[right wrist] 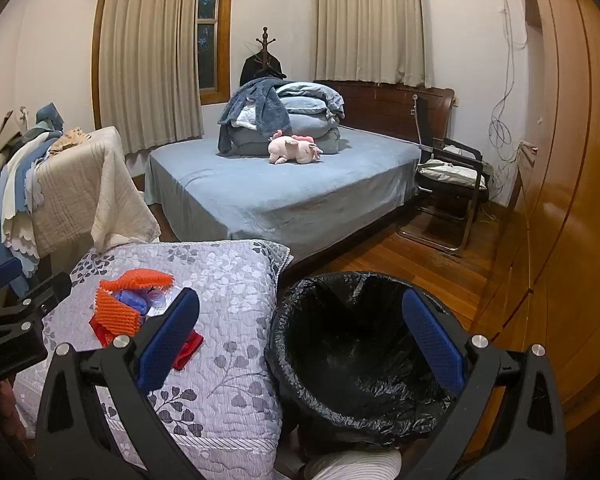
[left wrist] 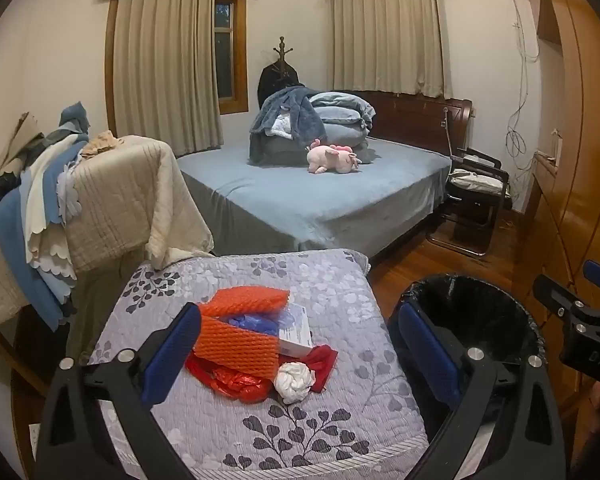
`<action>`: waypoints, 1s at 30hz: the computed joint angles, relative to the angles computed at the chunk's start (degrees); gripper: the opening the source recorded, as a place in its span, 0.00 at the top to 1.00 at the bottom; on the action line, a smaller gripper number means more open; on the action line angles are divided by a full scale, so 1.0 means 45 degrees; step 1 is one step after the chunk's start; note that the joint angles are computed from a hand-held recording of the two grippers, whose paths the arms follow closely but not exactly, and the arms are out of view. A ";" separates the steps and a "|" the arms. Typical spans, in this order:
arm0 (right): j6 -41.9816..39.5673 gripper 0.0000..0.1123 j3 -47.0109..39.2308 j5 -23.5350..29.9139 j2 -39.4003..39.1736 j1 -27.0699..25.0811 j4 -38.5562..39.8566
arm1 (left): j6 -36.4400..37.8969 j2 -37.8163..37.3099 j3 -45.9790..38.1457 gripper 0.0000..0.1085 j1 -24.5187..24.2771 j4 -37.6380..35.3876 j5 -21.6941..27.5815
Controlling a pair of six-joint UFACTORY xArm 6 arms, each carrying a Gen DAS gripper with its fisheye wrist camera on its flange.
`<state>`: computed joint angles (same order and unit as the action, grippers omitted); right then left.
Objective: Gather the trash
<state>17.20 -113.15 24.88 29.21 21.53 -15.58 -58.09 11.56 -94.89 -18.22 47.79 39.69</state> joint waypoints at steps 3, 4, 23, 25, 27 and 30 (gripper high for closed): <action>-0.0036 0.12 -0.0040 0.0001 0.0023 0.0012 0.0037 | 0.0023 0.0028 -0.0035 0.11 0.0018 0.0044 0.0019; -0.0042 0.12 -0.0047 -0.0011 0.0028 0.0017 0.0034 | 0.0047 0.0048 -0.0058 0.11 0.0032 0.0023 0.0023; -0.0083 0.12 -0.0257 0.0122 0.0143 0.0043 0.0045 | -0.0074 -0.0053 0.0015 0.11 0.0015 0.0208 -0.0013; -0.0093 0.12 -0.0265 0.0129 0.0145 0.0045 0.0060 | -0.0052 -0.0050 -0.0003 0.11 0.0017 0.0187 0.0014; -0.0084 0.12 -0.0276 0.0119 0.0159 0.0044 0.0049 | -0.0037 -0.0060 0.0016 0.11 0.0025 0.0158 -0.0019; -0.0106 0.12 -0.0290 0.0148 0.0160 0.0046 0.0073 | -0.0060 -0.0050 0.0015 0.11 0.0012 0.0193 -0.0006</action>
<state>16.72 -114.45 25.55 29.93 21.74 -15.25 -58.36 11.33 -94.82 -18.16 48.66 39.66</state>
